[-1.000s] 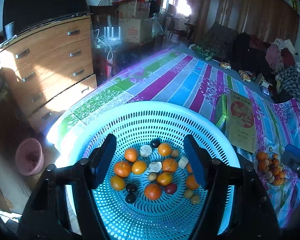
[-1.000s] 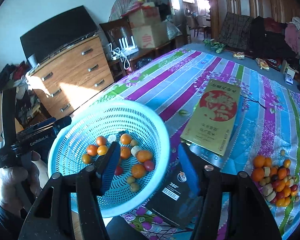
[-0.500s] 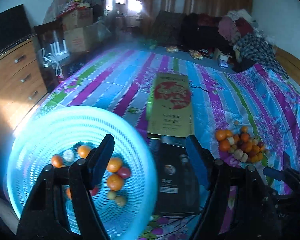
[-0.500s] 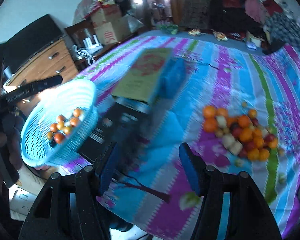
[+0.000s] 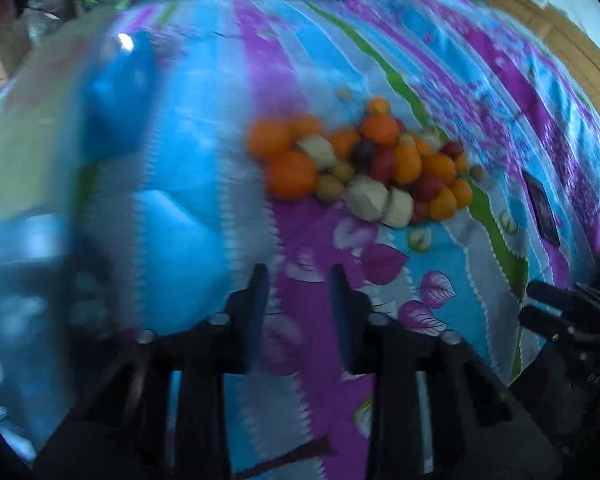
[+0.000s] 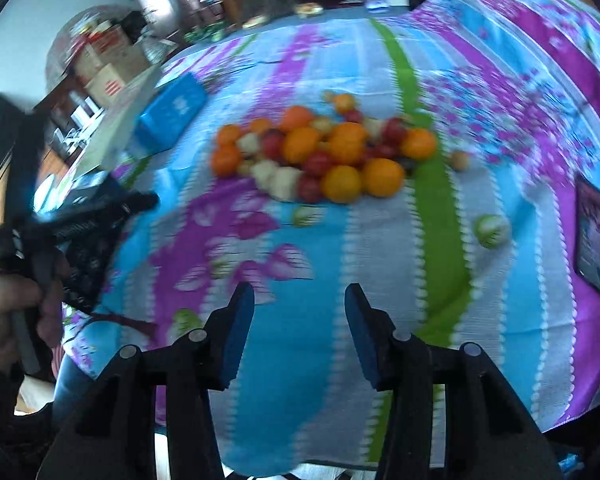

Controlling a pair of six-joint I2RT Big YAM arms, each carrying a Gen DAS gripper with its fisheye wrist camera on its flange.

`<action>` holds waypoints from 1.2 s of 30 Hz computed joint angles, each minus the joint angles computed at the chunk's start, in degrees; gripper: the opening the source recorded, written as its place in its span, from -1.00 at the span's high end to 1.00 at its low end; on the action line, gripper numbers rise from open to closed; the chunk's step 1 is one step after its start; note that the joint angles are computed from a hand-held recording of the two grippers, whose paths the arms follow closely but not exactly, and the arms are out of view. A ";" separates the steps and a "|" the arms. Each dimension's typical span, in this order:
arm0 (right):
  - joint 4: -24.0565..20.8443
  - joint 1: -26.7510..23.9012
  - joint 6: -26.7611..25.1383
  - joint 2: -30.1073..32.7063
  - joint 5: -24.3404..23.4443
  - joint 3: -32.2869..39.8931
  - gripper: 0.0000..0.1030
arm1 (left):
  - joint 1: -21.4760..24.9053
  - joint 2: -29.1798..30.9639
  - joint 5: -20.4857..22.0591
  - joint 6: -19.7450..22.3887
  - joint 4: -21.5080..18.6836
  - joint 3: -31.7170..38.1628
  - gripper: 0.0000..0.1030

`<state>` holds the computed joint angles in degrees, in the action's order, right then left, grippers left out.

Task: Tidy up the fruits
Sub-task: 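Move both open tools back to the fruit pile, then position both open tools above the fruit pile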

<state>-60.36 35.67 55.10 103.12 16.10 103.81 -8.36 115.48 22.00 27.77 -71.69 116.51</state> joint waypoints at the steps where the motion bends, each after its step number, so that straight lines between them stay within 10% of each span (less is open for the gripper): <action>1: 1.15 -0.44 0.79 -1.27 -0.19 -2.57 0.00 | -0.80 0.02 0.42 0.92 0.44 -0.88 0.47; 5: 3.08 -2.05 3.49 -3.46 -1.63 -7.76 0.00 | -2.39 5.61 5.62 -3.15 -6.01 4.88 0.47; 14: 6.54 -3.41 4.18 -4.28 -3.84 -11.46 0.00 | -3.44 6.50 9.76 -14.60 -0.30 4.60 0.45; 20: 7.07 -3.59 4.14 -3.88 -4.58 -11.72 0.00 | -2.64 9.18 8.60 -17.09 -1.58 8.49 0.04; 25: 7.71 -3.24 3.05 -4.41 -3.14 -11.16 0.00 | 0.89 -0.82 -1.53 -15.82 6.22 -4.94 0.13; 29: 7.95 -3.15 1.95 -4.23 -2.66 -10.97 0.00 | 0.98 -3.96 0.35 -13.76 10.17 -9.50 0.13; 36: 8.29 -3.01 4.13 -5.47 -3.08 -13.20 0.00 | -2.40 2.80 8.20 -18.42 4.65 1.12 0.13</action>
